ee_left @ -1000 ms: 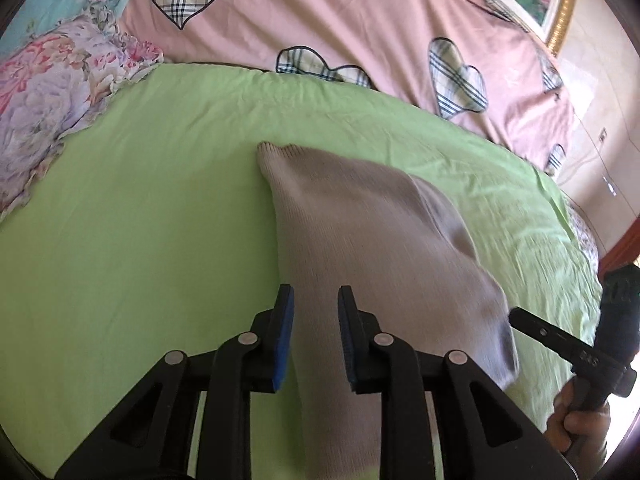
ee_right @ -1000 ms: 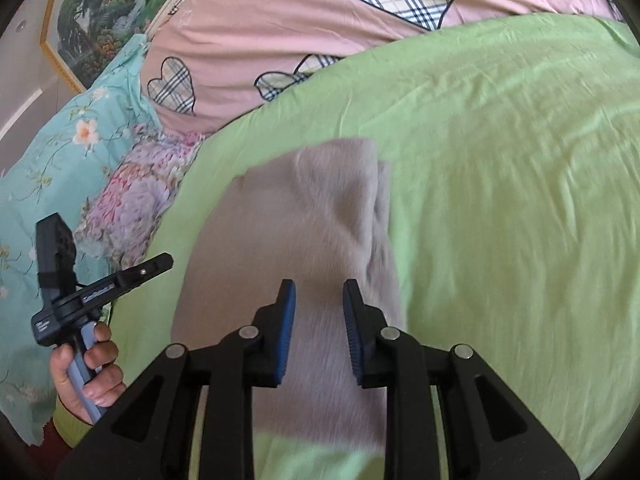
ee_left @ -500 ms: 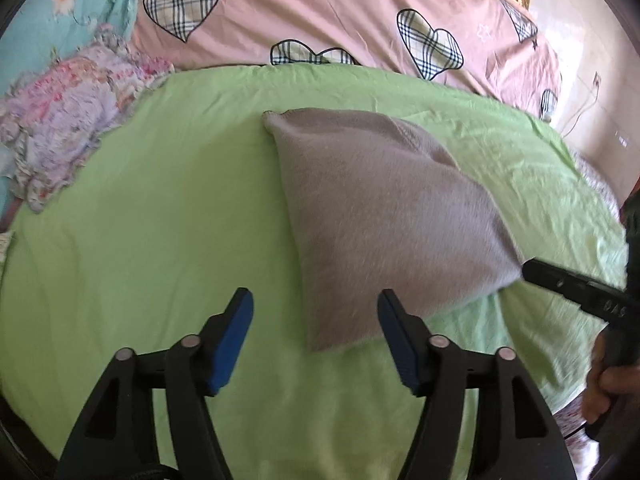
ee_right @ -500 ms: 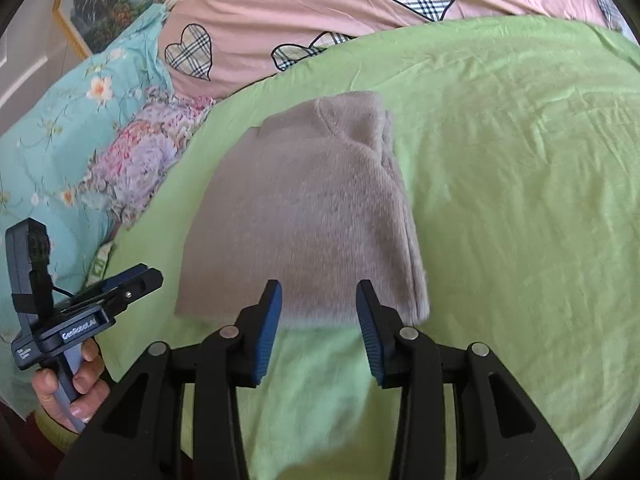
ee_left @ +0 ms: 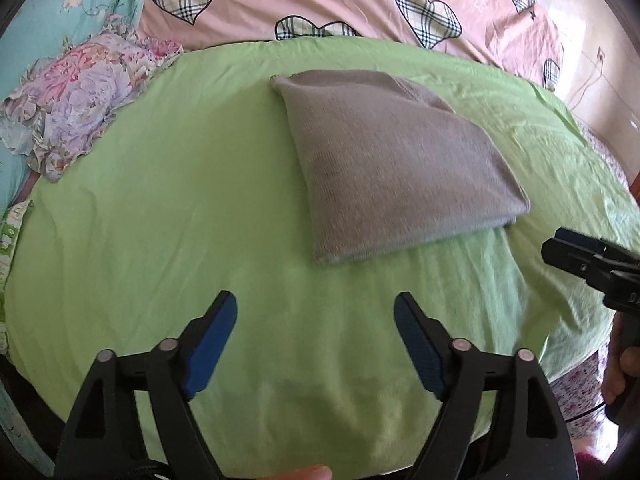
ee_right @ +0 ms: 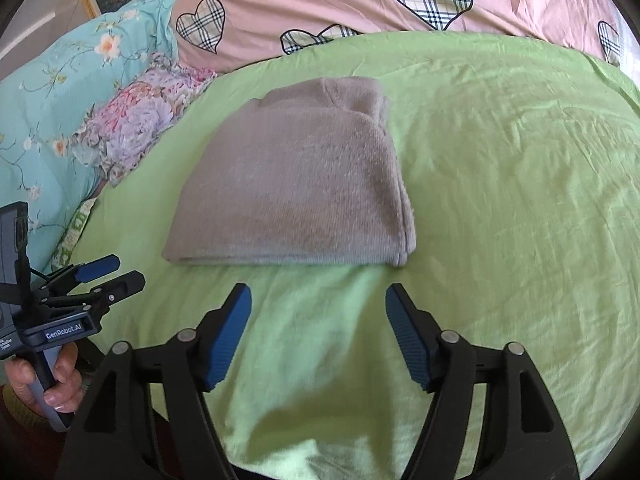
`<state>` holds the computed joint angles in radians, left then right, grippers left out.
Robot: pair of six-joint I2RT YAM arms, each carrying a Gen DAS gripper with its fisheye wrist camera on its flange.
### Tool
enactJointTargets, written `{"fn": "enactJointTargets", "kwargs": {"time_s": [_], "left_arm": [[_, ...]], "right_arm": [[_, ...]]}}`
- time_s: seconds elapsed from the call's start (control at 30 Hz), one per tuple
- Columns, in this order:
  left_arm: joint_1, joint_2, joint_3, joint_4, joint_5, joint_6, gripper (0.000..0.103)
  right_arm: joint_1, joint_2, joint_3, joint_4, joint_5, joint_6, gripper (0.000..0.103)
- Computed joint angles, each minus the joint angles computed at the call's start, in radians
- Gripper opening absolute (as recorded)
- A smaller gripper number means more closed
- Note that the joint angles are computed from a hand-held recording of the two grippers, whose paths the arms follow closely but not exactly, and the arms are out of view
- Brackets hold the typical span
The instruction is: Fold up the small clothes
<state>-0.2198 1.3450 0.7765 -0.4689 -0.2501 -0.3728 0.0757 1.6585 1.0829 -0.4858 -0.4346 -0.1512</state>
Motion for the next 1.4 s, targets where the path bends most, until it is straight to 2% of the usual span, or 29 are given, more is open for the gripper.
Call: {"fn": "enactJointTargets", "kwargs": {"time_s": [0.1, 0.23, 0.67, 0.93, 1.4], "left_arm": [[-0.035, 0.019, 0.000, -0.011, -0.039, -0.001, 0.083], [-0.042, 0.033, 0.006, -0.019, -0.061, -0.007, 0.083], [-0.039, 0.058, 0.033, -0.047, -0.099, -0.004, 0.084], [-0.019, 0.126, 0.114, -0.066, -0.129, 0.023, 0.085], [0.034, 0.191, 0.192, -0.040, -0.102, 0.061, 0.087]], "right_arm": [[0.007, -0.023, -0.030, 0.008, 0.004, -0.011, 0.087], [0.024, -0.016, -0.044, 0.010, 0.035, -0.010, 0.088], [0.053, 0.008, -0.038, -0.001, 0.033, -0.013, 0.088], [0.082, 0.059, 0.049, -0.031, 0.047, -0.019, 0.089], [0.107, 0.176, 0.222, -0.102, 0.059, -0.019, 0.090]]}}
